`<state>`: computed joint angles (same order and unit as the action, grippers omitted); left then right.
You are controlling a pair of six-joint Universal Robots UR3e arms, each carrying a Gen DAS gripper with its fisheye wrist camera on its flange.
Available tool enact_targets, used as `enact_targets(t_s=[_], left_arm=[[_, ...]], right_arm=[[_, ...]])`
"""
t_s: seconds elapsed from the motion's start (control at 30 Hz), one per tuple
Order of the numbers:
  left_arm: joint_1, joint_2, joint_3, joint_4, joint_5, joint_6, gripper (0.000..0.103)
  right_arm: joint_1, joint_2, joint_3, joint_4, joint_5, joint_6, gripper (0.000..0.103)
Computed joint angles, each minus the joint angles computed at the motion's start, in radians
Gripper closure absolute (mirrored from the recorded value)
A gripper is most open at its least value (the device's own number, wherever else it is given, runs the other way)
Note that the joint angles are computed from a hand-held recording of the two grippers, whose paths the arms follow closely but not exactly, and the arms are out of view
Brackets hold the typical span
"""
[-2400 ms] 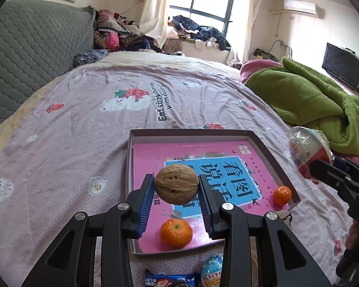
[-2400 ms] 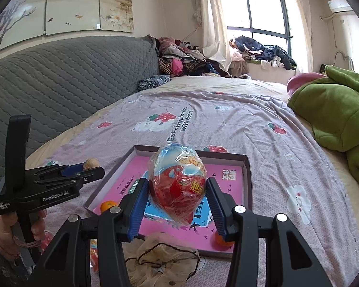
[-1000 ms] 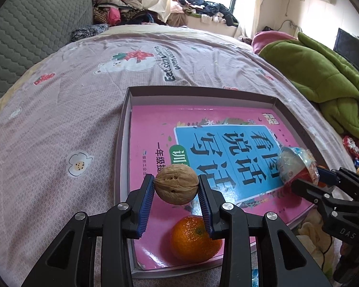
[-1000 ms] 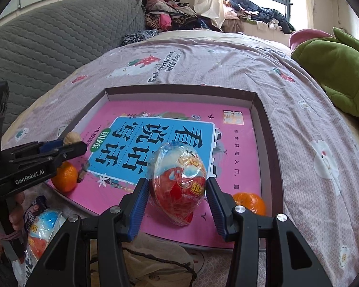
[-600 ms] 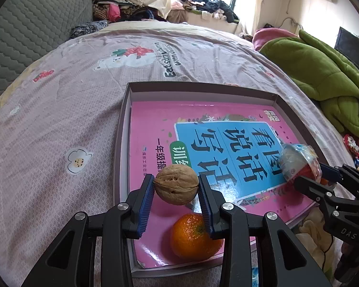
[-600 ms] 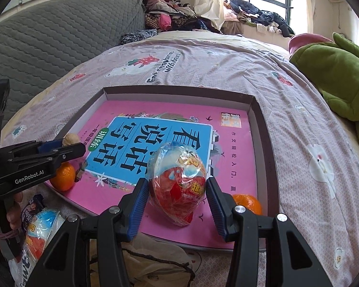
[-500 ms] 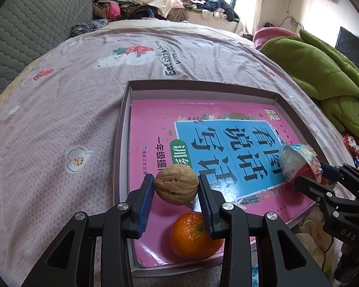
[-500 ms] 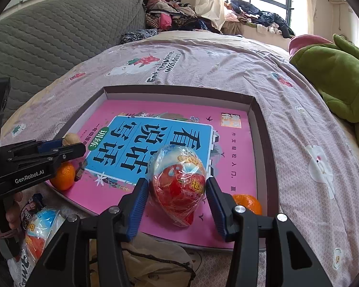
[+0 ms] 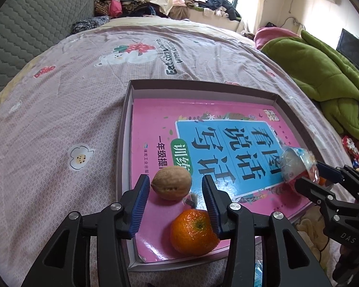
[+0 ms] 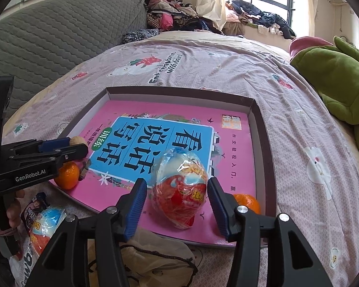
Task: Organize objects
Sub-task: 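Release the walnut from the left tool while the right tool drops the egg bag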
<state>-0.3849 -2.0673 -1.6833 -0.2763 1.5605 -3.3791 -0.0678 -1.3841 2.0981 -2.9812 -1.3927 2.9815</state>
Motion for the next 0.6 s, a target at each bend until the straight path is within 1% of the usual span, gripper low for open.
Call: enact_targets(t_s=[0.1,0.23,0.3,0.33,0.4,0.6], left_arm=[[-0.008,0.017,0.006,-0.029,0.023,-0.008,0.055],[-0.01,0.052,-0.006,-0.048,0.023,-0.019,0.055],[-0.012,0.072,-0.014,-0.058,0.025,-0.023,0.051],[-0.021,0.084,-0.014,-0.076,0.042,-0.029,0.046],[-0.034,0.099,-0.013,-0.098,0.064,-0.031,0.046],[-0.059,0.172,-0.052,-0.117,0.073,-0.052,0.045]], right_arm=[[-0.003,-0.011,0.004,0.003,0.004,-0.001,0.05],[-0.004,-0.034,0.011,0.008,0.007,-0.001,0.05],[-0.006,-0.048,0.018,0.008,0.011,0.0,0.05],[-0.006,-0.058,0.021,0.01,0.013,0.002,0.05],[-0.008,-0.074,0.027,0.011,0.017,0.001,0.05],[-0.021,-0.147,0.051,0.034,0.031,0.004,0.05]])
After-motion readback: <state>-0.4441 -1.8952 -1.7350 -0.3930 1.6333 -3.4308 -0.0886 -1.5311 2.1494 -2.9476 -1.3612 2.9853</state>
